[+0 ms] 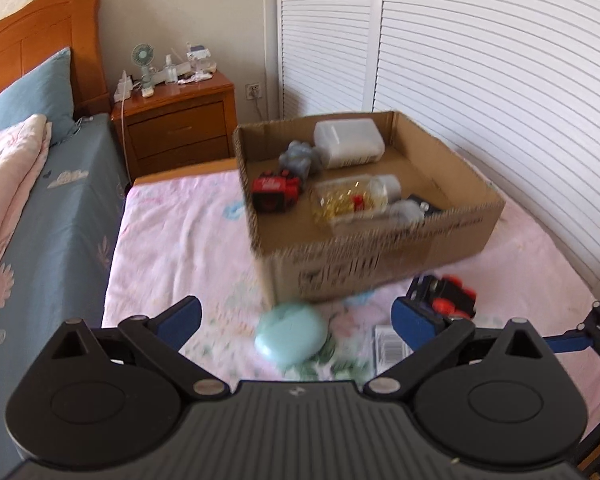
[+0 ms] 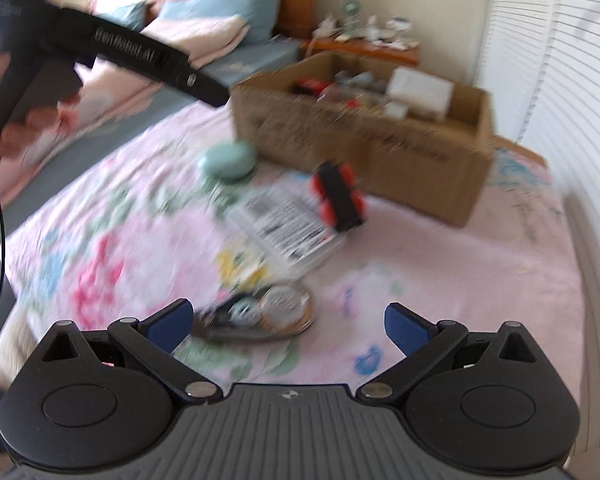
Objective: Organize rigid objects
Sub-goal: 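Move the right tool to the correction tape roller and the left tool to the mint-green case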
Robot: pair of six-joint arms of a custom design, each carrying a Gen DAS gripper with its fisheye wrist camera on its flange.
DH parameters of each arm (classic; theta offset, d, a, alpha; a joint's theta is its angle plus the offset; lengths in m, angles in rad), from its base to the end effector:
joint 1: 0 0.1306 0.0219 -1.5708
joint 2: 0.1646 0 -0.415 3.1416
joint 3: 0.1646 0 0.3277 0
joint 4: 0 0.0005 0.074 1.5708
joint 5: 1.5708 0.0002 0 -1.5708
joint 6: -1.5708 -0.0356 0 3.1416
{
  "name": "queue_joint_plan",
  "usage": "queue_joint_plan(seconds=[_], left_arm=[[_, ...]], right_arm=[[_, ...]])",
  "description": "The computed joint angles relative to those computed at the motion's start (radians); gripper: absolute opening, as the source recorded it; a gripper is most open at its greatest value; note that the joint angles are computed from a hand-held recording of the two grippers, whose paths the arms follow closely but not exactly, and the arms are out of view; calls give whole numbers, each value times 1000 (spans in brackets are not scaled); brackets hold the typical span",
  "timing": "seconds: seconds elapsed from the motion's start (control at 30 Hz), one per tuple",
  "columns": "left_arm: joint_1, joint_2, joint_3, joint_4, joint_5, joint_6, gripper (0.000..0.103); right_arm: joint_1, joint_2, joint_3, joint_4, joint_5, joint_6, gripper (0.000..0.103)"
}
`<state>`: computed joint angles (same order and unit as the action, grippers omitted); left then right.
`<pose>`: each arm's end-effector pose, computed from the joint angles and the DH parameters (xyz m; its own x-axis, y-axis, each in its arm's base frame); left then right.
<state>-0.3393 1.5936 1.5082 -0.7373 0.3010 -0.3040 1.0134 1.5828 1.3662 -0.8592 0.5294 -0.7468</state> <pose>0.4669 -0.1765 0.4311 -0.5074 0.4823 -0.7141 0.6917 0.7222 -0.0037 0.2614 0.3844 0.3765 -0.7530 -0.0996 -0.6505 -0.1282 0.9917 -0.0035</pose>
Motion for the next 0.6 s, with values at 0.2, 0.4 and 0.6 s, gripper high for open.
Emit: queue_joint_plan(seconds=[0.2,0.4,0.6], left_arm=[[39,-10,-46,-6,39,-12,101],[47,8,-48,-26,49,-22,101],[30,34,-39,-15,29,-19,101]], right_arm=[[4,61,37,-28,14,27,103],[-31,77,51,-32,20,-27,103],[-49,71,53,-106,53,-173,103]])
